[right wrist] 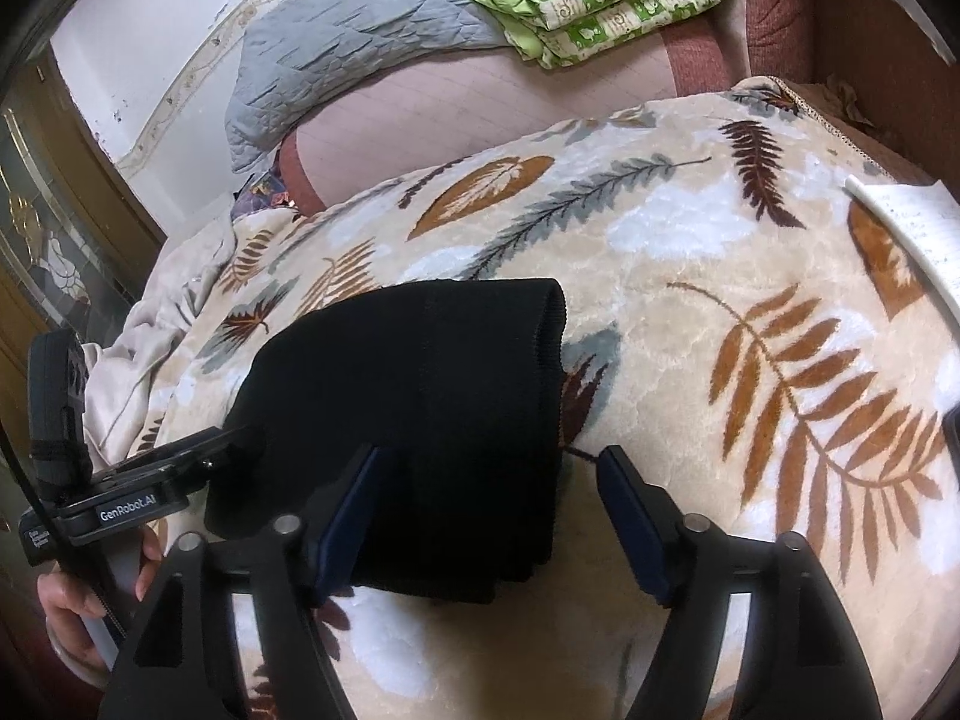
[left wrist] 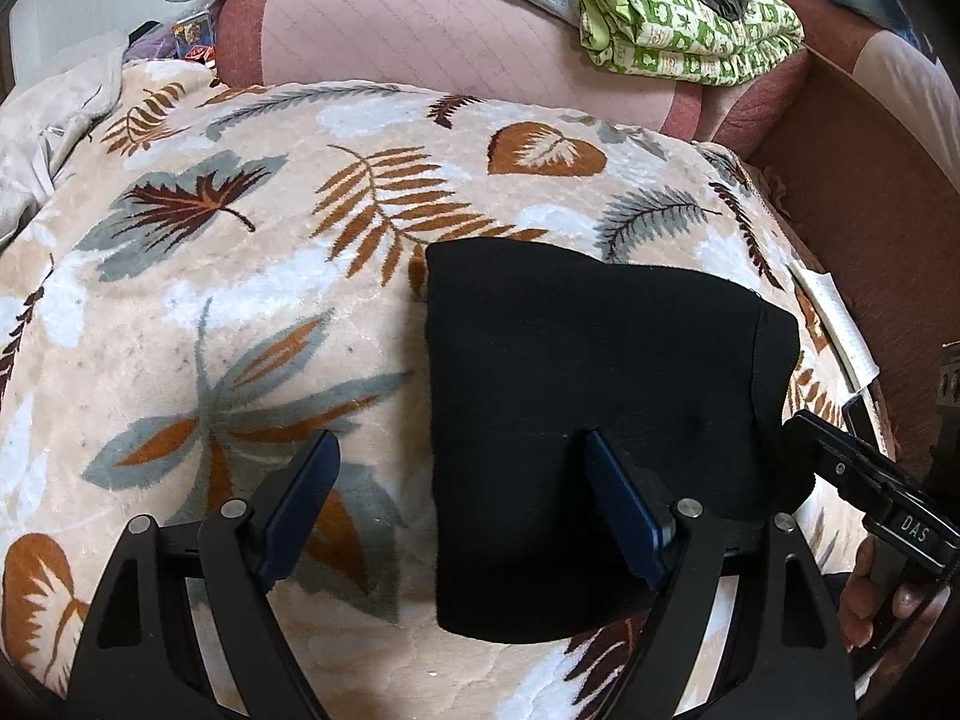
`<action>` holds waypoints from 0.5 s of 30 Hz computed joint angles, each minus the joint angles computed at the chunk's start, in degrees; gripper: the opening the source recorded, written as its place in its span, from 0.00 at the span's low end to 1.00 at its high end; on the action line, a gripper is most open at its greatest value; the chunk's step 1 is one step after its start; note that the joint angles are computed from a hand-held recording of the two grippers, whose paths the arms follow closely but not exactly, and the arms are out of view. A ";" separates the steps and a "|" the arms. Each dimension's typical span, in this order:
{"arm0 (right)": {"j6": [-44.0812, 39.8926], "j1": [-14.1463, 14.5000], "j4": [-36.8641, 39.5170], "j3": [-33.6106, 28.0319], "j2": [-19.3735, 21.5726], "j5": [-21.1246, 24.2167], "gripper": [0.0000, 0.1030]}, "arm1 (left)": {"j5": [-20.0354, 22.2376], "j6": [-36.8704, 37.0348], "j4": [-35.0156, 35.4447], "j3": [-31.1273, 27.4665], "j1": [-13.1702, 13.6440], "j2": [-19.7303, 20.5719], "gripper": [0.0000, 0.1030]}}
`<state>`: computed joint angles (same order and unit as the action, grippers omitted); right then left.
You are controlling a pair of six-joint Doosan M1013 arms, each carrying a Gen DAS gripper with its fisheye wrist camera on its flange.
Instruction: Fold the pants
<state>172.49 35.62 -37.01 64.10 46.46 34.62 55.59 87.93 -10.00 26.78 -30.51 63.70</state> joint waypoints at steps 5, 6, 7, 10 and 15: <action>-1.11 -0.28 1.36 -0.62 0.43 0.05 0.74 | 1.65 0.72 -2.06 -1.97 0.52 1.00 0.82; -1.50 -0.36 1.78 -0.77 0.52 0.06 0.74 | 1.88 0.70 -2.28 -2.27 0.57 1.17 0.82; -1.72 -0.37 1.96 -0.87 0.58 0.11 0.74 | 2.23 0.69 -2.62 -2.69 0.61 1.40 0.82; -2.52 -0.38 2.21 -1.24 0.75 0.24 0.75 | 2.80 1.06 -3.35 -3.47 0.64 1.83 0.82; -3.27 -0.57 2.70 -1.55 0.91 0.49 0.77 | 4.11 1.40 -4.08 -5.39 0.63 2.89 0.82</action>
